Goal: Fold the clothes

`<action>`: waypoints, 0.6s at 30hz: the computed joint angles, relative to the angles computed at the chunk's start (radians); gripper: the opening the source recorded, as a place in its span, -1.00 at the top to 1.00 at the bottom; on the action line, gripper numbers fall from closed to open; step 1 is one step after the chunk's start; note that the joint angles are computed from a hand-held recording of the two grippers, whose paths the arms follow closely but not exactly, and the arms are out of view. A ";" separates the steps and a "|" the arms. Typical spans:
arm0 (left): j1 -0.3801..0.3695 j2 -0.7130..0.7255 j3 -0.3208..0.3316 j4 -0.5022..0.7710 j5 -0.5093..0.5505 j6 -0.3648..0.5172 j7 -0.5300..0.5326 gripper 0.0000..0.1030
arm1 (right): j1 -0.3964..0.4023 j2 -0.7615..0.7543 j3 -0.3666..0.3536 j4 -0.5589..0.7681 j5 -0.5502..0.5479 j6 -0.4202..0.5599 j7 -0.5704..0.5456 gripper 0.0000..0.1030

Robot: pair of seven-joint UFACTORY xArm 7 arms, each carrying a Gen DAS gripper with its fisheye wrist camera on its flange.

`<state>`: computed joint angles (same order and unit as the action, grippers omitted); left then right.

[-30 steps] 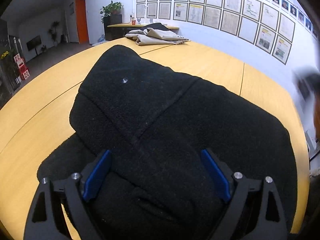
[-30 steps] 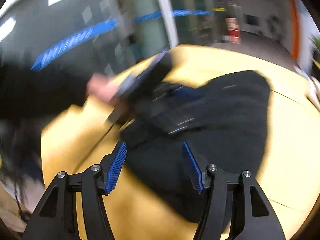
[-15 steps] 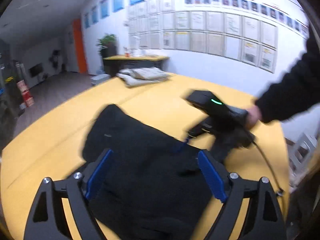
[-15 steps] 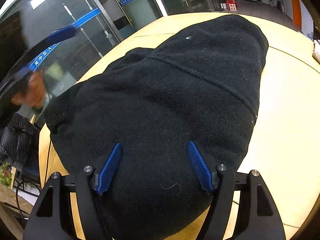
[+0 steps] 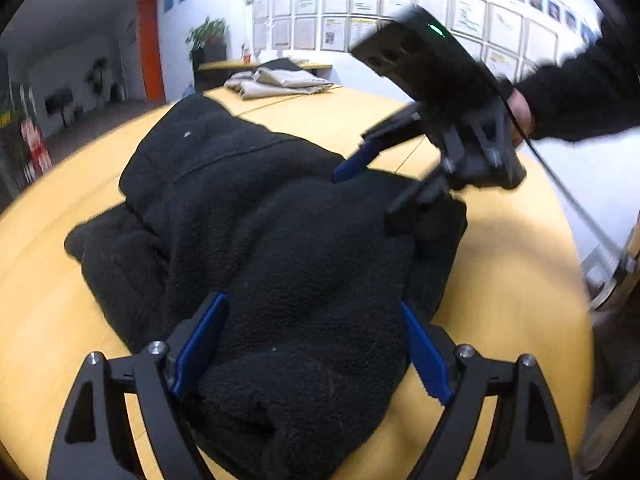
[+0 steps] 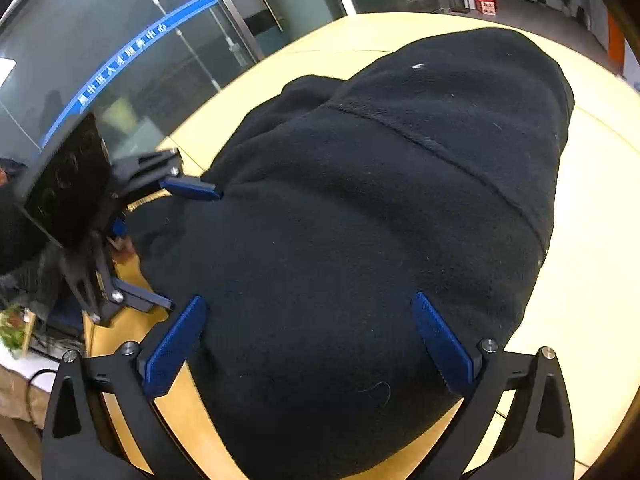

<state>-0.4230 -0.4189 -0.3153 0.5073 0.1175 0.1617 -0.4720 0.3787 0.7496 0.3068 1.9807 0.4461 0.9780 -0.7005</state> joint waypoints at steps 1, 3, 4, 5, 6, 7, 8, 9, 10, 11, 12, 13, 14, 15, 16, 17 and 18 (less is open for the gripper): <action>-0.029 -0.018 0.031 0.010 -0.033 0.043 0.004 -0.71 | 0.001 -0.019 -0.002 -0.026 0.002 -0.011 0.008 -1.00; 0.001 -0.065 0.006 0.029 -0.037 0.079 -0.046 -0.66 | 0.000 -0.042 -0.005 -0.050 0.009 -0.019 0.036 -1.00; 0.033 -0.080 -0.024 0.031 -0.016 0.057 -0.077 -0.65 | -0.006 -0.037 -0.001 -0.036 0.021 -0.009 0.051 -1.00; 0.047 -0.089 -0.042 0.037 -0.002 0.043 -0.093 -0.65 | -0.012 -0.032 0.001 -0.020 0.032 0.001 0.066 -1.00; 0.061 -0.097 -0.060 0.044 0.011 0.029 -0.109 -0.65 | -0.018 -0.027 0.003 -0.004 0.042 0.011 0.080 -1.00; 0.076 -0.105 -0.078 0.051 0.025 0.015 -0.126 -0.65 | -0.022 -0.023 0.001 0.011 0.044 0.014 0.084 -1.00; 0.078 -0.099 -0.086 0.059 0.034 0.008 -0.130 -0.65 | -0.025 -0.019 0.000 0.026 0.046 0.018 0.089 -1.00; 0.059 -0.076 -0.077 0.061 0.033 0.015 -0.119 -0.65 | -0.028 -0.012 -0.002 0.045 0.046 0.024 0.094 -1.00; 0.036 -0.056 -0.065 0.053 0.027 0.029 -0.108 -0.65 | -0.026 0.006 -0.008 0.078 0.038 0.038 0.103 -1.00; 0.014 -0.035 -0.054 0.047 0.020 0.043 -0.096 -0.65 | -0.023 0.026 -0.013 0.113 0.029 0.053 0.114 -1.00; 0.003 -0.026 -0.048 0.026 0.014 0.038 -0.098 -0.65 | -0.022 0.048 -0.019 0.151 0.022 0.068 0.129 -1.00; 0.007 -0.031 -0.052 -0.015 0.010 0.007 -0.121 -0.51 | -0.020 0.066 -0.025 0.179 0.012 0.088 0.146 -1.00; 0.012 -0.035 -0.057 -0.056 0.006 -0.025 -0.144 -0.44 | -0.017 0.085 -0.030 0.210 0.002 0.109 0.164 -1.00; 0.019 -0.042 -0.062 -0.089 0.002 -0.054 -0.168 -0.42 | -0.015 0.104 -0.036 0.241 -0.010 0.132 0.181 -1.00; 0.028 -0.056 -0.069 -0.114 -0.002 -0.079 -0.193 -0.40 | -0.009 0.117 -0.044 0.262 -0.028 0.158 0.192 -1.00; 0.031 -0.066 -0.068 -0.129 -0.006 -0.092 -0.209 -0.40 | -0.002 0.120 -0.052 0.266 -0.048 0.175 0.194 -1.00; 0.023 -0.070 -0.057 -0.132 -0.011 -0.090 -0.212 -0.40 | 0.004 0.121 -0.058 0.266 -0.066 0.189 0.194 -1.00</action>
